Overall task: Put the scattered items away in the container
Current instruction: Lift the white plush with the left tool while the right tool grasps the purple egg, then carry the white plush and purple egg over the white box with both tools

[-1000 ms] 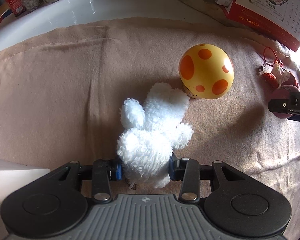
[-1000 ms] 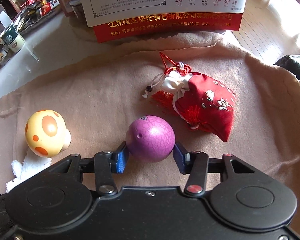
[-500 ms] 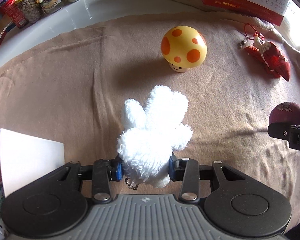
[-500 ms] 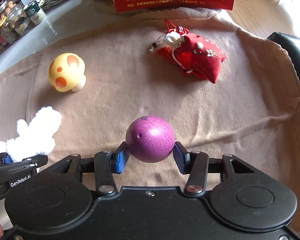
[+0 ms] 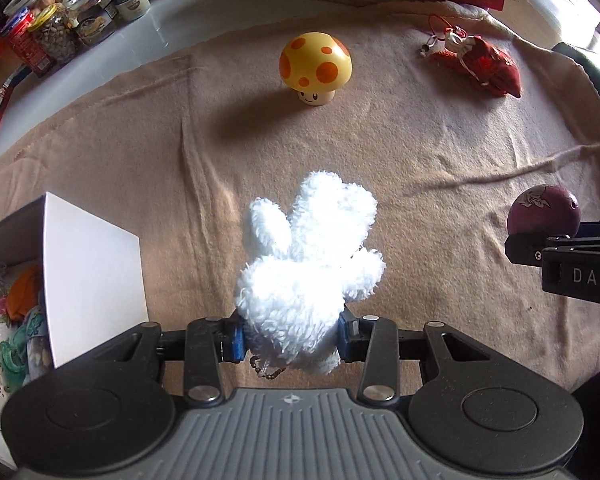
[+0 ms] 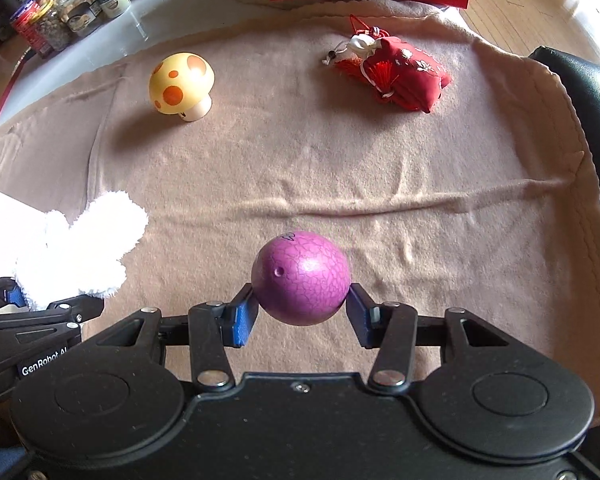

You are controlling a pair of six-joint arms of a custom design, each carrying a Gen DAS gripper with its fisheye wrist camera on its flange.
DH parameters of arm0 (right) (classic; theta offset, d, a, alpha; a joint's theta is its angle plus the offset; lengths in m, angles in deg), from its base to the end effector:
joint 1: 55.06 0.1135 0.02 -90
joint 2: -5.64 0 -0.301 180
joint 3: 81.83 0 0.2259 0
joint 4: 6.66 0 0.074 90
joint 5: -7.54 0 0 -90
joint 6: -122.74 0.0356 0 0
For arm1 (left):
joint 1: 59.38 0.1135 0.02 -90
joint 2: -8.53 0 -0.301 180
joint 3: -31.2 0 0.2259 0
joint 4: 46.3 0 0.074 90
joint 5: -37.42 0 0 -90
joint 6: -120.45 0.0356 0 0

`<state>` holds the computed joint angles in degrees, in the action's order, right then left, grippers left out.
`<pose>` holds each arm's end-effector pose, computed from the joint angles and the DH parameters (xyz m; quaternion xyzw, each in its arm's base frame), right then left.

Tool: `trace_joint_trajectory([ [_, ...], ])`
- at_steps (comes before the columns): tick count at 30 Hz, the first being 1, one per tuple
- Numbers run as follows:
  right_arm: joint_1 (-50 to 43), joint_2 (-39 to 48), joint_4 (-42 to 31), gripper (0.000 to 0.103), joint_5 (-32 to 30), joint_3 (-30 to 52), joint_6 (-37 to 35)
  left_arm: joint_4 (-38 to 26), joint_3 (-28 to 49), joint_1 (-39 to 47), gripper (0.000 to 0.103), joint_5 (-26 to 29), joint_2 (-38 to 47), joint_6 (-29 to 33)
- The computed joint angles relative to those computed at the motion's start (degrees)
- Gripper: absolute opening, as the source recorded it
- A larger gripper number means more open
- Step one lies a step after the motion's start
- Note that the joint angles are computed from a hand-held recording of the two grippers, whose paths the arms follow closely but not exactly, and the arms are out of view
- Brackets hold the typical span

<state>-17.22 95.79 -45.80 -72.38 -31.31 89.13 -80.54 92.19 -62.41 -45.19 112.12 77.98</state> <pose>0.1744 0.1276 0.1635 0.1683 0.9770 0.0119 0.1304 0.2813 -0.0195 0.1467 0.4300 0.8933 -0.0160 0.1301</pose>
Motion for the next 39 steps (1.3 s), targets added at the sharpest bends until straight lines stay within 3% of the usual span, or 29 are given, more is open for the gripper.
trace_joint_trajectory([
  [11, 6.93, -5.26, -8.82, 0.049, 1.51, 2.35, 3.64, -6.17, -1.85, 3.33, 0.041, 1.00, -8.07, 6.63],
  [20, 11.65, -7.90, -18.15, 0.049, 3.46, 10.33, 3.86, -9.11, -0.30, 6.64, 0.041, 2.10, -11.40, 10.18],
  [28, 14.32, -4.79, -23.35, 0.049, 4.40, 19.89, 1.71, -15.69, 6.10, 11.05, 0.041, 4.56, -12.31, 13.49],
  [39, 17.50, 4.21, -26.63, 0.049, 4.59, 33.75, -1.08, -23.39, 20.96, 20.42, 0.041, 5.92, -5.16, 17.59],
])
